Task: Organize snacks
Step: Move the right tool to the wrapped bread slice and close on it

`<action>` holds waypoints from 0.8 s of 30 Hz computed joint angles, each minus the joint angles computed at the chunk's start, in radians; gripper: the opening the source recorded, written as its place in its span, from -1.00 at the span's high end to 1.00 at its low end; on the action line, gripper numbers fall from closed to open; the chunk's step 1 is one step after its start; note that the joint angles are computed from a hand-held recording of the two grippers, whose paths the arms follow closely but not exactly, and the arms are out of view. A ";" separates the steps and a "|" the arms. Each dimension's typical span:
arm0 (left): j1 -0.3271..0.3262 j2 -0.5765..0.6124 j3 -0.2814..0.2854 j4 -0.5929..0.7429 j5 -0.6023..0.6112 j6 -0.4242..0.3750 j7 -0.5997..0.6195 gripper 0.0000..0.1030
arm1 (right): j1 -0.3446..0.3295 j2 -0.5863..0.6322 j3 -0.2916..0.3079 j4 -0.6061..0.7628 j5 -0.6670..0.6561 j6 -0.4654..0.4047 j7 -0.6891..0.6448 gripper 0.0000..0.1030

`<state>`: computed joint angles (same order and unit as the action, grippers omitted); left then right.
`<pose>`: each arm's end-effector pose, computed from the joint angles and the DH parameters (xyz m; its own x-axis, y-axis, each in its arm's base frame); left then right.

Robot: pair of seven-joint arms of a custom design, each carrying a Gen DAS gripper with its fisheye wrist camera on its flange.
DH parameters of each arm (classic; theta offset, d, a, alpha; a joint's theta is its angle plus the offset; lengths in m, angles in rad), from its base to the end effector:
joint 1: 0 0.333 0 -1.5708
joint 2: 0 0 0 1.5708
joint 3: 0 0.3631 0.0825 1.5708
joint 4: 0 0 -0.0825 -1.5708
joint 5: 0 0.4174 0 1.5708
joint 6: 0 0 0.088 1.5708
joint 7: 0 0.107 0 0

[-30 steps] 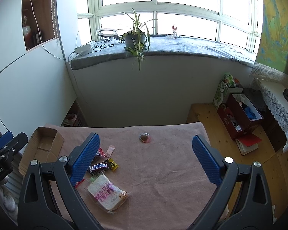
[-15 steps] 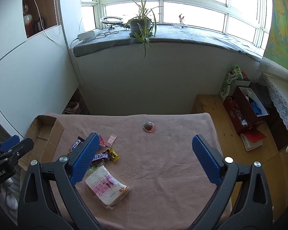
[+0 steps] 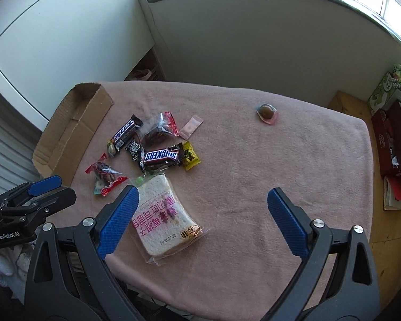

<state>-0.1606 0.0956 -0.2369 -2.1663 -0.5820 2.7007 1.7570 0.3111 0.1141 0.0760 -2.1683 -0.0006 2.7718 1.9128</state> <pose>0.5728 -0.2174 0.4215 -0.1710 -0.9092 0.3797 -0.9257 0.0163 -0.3779 0.5757 0.2336 0.4214 0.0810 -0.9829 -0.1655 -0.8978 0.0002 -0.4404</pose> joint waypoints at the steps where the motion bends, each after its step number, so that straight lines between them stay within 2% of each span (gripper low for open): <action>1: 0.003 0.007 -0.004 0.004 -0.025 -0.028 0.011 -0.55 | -0.018 0.019 0.022 0.016 0.081 -0.021 -0.091 -0.92; 4: 0.007 0.029 -0.013 0.008 -0.081 -0.084 0.026 -0.53 | -0.077 0.071 0.085 0.062 0.356 -0.105 -0.362 -0.92; 8: 0.014 0.050 -0.020 0.012 -0.160 -0.141 0.037 -0.53 | -0.110 0.126 0.099 0.116 0.548 -0.225 -0.530 -0.92; 13: 0.017 0.084 -0.020 0.016 -0.193 -0.168 0.000 -0.53 | -0.099 0.173 0.065 0.166 0.556 -0.297 -0.545 -0.92; 21: 0.030 0.125 -0.033 0.032 -0.234 -0.194 -0.040 -0.53 | -0.120 0.242 0.075 0.243 0.608 -0.382 -0.598 -0.91; 24: 0.028 0.122 -0.037 0.026 -0.240 -0.175 -0.044 -0.53 | -0.122 0.256 0.073 0.256 0.615 -0.398 -0.593 -0.75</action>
